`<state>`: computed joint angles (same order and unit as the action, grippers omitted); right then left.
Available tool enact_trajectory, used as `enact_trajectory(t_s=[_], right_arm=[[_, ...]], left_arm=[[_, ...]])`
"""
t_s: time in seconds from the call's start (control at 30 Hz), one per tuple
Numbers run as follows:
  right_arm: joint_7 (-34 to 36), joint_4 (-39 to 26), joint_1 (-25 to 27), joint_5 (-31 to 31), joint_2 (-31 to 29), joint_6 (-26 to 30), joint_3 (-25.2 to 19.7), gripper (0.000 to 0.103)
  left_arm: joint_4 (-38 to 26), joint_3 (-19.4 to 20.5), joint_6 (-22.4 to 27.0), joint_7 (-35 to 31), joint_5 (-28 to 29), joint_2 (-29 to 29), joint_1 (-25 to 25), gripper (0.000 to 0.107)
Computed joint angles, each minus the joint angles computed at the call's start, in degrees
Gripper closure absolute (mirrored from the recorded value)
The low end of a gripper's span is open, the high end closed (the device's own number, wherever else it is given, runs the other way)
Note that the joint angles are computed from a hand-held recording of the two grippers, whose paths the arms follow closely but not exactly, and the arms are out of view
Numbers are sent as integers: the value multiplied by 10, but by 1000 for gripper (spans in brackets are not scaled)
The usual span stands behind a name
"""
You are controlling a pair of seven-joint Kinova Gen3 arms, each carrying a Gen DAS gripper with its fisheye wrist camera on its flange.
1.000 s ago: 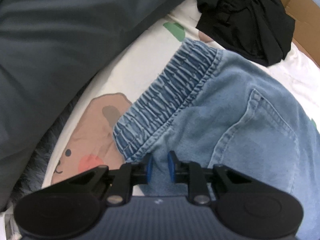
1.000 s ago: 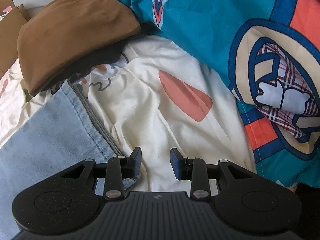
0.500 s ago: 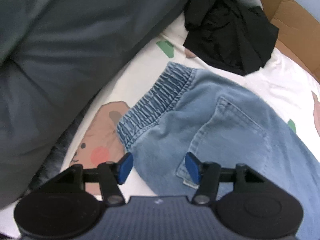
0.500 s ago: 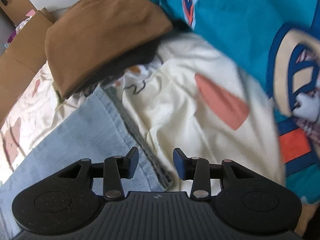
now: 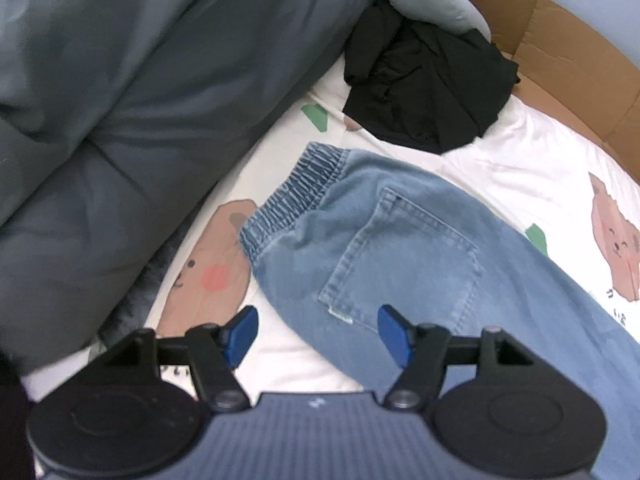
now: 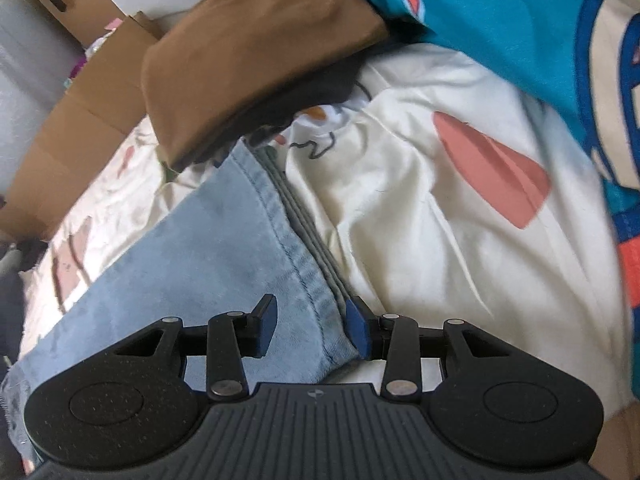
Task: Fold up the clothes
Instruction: 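Pinch the folded jeans leg edge with the right gripper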
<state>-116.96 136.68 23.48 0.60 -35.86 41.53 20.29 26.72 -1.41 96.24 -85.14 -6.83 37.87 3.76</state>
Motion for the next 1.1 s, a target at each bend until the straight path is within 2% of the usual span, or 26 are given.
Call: enact_trajectory(t_s=[0.1,0.27,0.5,0.63,0.7,0.93,1.1], right_arm=[[28,7,-23,0,13,-20,41,58],[96,12,-65,-19,29,-45,116,58],[187,4,-113,-56,63,-75,184,57],[248,2,-158,-90,80,-84,244,51],[269,-2,-165,-101,80,-77,258,50],[307,-28,-162,-135,57,8,295,51],[305,-36,-155,-140,22,31,279,52]], left_arm=[[20,-2,-2,9,-5,-15,15,33],[8,5,16,5,-8,-4,38,32],[13,12,16,0,0,-1,64,32],[14,10,28,1,-4,6,75,32],[17,11,30,-4,-5,6,79,32],[57,10,12,-2,-4,-10,78,32],[87,10,4,-5,-11,-20,79,32]])
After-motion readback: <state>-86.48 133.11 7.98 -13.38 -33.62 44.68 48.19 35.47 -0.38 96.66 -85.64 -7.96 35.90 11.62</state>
